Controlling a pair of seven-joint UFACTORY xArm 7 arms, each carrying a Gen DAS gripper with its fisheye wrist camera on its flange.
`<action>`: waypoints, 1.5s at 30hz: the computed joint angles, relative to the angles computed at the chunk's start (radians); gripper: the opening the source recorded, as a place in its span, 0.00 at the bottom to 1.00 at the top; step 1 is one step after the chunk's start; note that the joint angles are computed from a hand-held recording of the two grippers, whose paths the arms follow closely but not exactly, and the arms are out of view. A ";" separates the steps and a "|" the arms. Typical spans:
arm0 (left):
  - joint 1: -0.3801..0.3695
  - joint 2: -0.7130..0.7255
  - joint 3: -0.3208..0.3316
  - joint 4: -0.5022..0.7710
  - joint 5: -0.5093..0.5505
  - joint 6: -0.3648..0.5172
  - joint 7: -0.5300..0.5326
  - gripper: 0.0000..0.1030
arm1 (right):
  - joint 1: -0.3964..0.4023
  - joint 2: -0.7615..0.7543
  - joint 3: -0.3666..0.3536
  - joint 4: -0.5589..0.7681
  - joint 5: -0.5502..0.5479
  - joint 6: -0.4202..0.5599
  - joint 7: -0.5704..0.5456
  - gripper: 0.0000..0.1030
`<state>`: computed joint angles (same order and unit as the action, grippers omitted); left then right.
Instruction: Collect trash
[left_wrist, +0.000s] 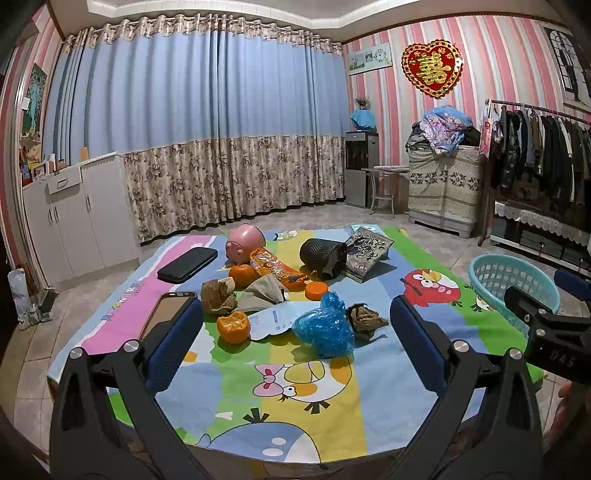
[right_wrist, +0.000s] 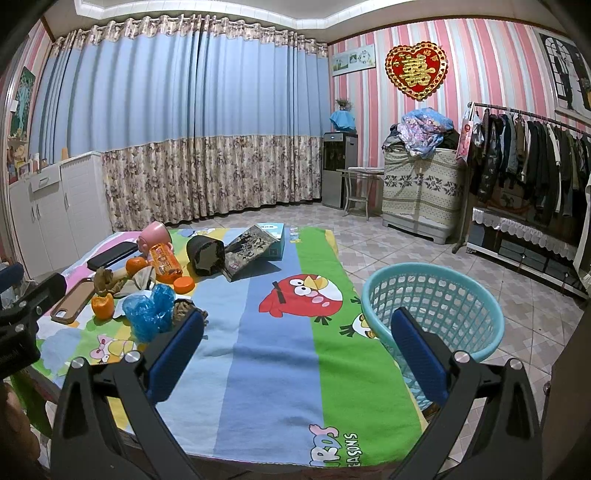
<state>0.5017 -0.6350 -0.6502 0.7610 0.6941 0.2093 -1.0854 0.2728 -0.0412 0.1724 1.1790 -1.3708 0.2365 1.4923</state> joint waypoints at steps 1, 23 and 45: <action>0.000 0.000 0.001 0.001 0.001 0.000 -0.001 0.95 | 0.000 0.001 0.000 0.001 -0.002 0.001 0.002 0.96; -0.026 0.000 0.023 0.011 0.010 0.020 0.006 0.95 | -0.018 -0.016 0.000 -0.023 -0.013 -0.011 0.007 0.96; -0.049 0.001 0.044 0.013 0.017 0.028 0.007 0.95 | -0.027 -0.021 -0.002 -0.030 -0.022 -0.015 0.009 0.96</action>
